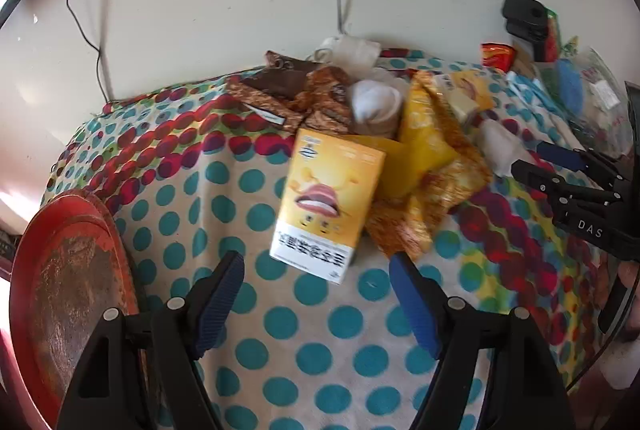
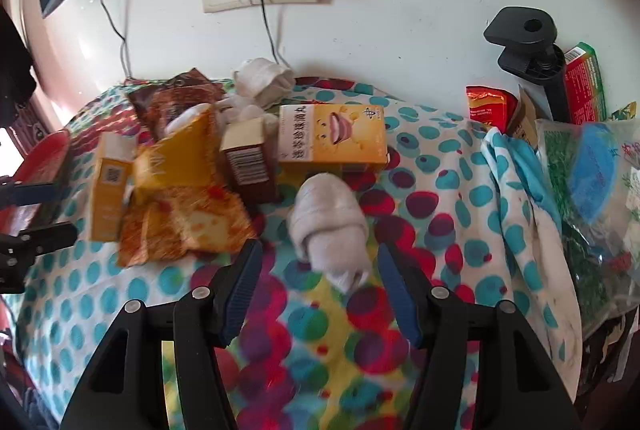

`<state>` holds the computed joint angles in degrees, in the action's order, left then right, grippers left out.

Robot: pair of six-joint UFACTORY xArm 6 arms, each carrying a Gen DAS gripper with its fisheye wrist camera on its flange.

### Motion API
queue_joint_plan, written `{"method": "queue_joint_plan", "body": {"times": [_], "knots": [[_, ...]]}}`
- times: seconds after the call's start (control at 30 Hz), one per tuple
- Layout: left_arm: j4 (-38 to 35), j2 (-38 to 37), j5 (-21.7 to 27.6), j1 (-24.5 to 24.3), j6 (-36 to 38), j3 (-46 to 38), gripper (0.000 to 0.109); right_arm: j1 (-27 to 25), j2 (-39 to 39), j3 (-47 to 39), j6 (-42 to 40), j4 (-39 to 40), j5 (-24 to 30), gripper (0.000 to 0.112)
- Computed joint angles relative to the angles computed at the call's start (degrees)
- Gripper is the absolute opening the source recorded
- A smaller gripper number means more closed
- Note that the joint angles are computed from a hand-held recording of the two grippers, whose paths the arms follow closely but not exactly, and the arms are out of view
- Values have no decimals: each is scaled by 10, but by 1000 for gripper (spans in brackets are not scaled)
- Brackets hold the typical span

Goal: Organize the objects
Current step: 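Grasp the yellow medicine box with the left tool while the right tool grasps the white sock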

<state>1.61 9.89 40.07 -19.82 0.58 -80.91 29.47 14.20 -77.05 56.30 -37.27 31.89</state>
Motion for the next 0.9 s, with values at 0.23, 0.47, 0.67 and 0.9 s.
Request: {"method": "queue_joint_plan", "body": {"times": [0.23, 0.47, 0.67, 0.9], "knots": [[22, 32, -9, 6, 0, -24, 77, -14, 34, -16, 10, -2, -26, 58], [0, 59, -13, 9, 18, -46, 77, -11, 50, -31, 24, -25, -26, 40], [-5, 74, -23, 15, 22, -57, 77, -10, 53, -34, 24, -22, -20, 39], [-29, 102, -9, 21, 24, -87, 77, -4, 60, -46, 18, -30, 1, 40]]}}
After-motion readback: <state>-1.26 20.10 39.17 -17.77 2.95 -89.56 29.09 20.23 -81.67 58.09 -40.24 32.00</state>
